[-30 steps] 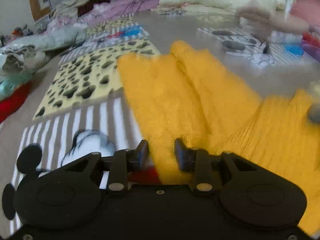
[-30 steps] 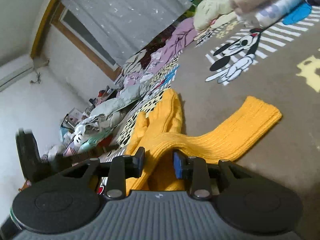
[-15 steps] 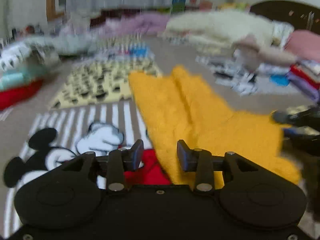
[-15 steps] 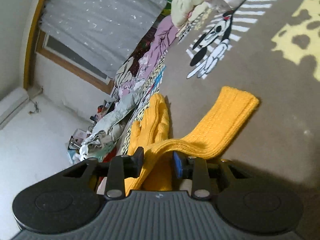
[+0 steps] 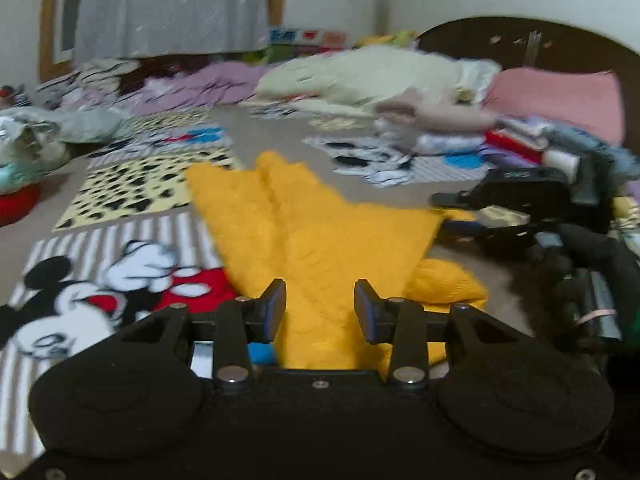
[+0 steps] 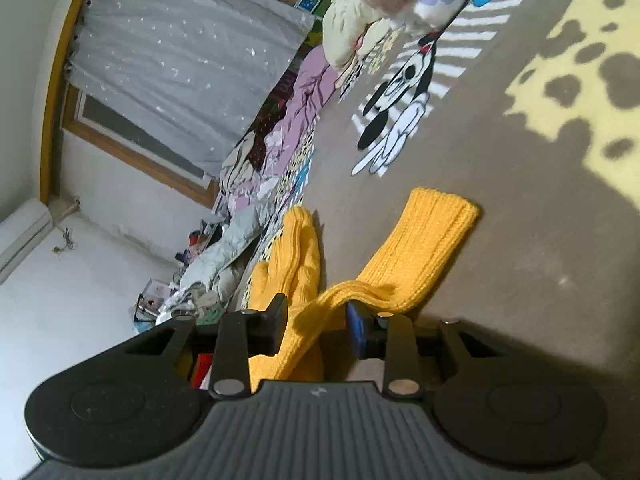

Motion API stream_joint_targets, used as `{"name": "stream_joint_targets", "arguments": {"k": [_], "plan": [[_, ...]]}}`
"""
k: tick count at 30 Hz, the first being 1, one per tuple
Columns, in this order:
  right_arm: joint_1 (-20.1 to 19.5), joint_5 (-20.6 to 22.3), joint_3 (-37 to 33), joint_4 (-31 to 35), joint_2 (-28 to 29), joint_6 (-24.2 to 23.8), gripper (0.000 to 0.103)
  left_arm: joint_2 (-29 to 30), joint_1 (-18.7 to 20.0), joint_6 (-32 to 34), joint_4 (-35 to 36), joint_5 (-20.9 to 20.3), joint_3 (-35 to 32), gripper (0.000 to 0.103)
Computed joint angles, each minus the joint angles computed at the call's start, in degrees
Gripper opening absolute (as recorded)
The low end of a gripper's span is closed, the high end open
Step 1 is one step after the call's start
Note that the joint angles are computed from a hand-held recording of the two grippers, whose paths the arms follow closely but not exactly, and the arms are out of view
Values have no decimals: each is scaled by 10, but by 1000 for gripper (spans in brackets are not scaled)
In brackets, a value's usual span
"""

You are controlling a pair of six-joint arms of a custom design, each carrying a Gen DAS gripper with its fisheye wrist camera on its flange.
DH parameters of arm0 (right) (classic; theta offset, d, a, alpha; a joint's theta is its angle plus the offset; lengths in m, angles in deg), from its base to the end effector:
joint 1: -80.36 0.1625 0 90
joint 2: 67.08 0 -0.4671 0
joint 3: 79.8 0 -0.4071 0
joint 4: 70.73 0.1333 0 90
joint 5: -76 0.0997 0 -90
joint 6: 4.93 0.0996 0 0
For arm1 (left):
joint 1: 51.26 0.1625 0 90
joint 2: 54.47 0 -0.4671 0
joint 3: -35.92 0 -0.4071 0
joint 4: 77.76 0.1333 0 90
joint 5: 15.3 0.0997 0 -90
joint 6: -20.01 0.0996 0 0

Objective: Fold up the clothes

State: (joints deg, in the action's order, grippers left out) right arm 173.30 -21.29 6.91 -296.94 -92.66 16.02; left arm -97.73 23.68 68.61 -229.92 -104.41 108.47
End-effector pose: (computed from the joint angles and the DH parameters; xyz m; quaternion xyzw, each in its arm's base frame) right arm 0.1584 -0.7318 0.0786 0.1621 0.7755 -0.6053 0.0765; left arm -0.0862 -0.8394 0.2539 0.5040 0.8160 -0.2687 0.0888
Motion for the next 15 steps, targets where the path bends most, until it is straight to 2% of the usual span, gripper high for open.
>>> {"name": "stream_joint_targets", "arguments": {"k": [2,3,6,9,12,15], "plan": [[-4,9,9,-1,-4,18,34,9,0,21,41,33,-10,39],[-7,17,15,1,-8,28,35,11,-1,35,35,45,-9,41],[-15,48,33,7,-16,68,35,2,-1,43,50,15,-16,41],[-23,84,44,-1,-17,131,40,-1,4,78,88,-26,-27,49],[-22,75,40,-25,-9,185,41,-4,2,120,78,-20,-10,49],[-16,47,30,-37,0,217,41,-11,-5,157,28,0,32,49]]}}
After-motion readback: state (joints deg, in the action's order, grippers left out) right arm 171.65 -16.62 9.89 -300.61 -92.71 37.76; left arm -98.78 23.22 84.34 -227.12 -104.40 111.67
